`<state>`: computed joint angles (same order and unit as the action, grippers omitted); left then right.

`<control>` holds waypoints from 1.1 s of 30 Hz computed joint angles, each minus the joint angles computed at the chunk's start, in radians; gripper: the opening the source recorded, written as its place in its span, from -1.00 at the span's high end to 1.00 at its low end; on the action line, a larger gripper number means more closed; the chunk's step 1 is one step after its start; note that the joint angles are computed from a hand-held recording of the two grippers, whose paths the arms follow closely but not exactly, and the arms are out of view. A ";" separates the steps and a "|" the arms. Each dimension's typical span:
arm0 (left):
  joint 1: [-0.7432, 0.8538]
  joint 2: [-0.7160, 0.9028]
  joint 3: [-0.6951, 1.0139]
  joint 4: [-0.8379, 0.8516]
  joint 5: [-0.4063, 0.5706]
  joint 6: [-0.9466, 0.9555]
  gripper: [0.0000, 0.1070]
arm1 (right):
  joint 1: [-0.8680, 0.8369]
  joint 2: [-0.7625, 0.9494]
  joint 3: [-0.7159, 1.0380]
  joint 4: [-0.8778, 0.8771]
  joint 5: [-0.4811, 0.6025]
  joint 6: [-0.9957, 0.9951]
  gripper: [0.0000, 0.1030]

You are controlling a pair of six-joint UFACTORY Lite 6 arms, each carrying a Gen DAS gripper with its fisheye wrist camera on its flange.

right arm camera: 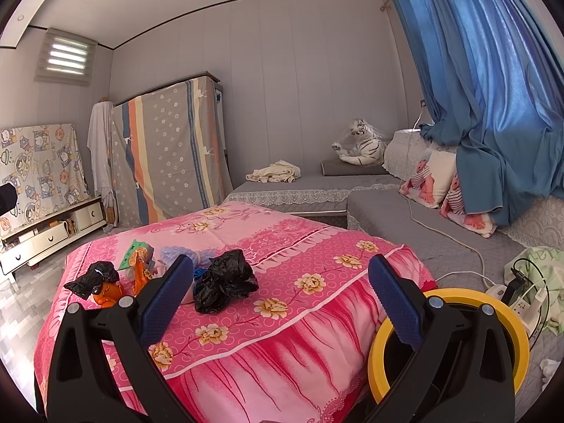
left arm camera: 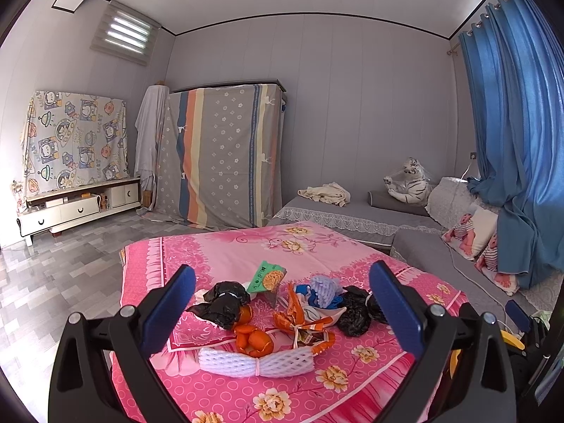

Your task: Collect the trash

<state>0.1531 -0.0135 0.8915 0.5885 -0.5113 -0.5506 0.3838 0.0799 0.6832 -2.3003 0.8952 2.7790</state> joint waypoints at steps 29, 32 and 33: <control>0.001 -0.016 -0.007 0.033 0.001 -0.031 -0.78 | -0.004 -0.005 -0.005 -0.005 -0.002 0.007 -0.84; -0.001 -0.015 -0.006 0.029 0.001 -0.024 -0.78 | -0.004 -0.005 -0.005 -0.003 -0.002 0.006 -0.84; -0.002 -0.014 -0.005 0.028 0.002 -0.021 -0.78 | -0.004 -0.005 -0.005 -0.003 -0.002 0.006 -0.84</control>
<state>0.1510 -0.0274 0.8867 0.6160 -0.5092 -0.5717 0.3802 0.0748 0.6779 -2.3036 0.8933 2.7852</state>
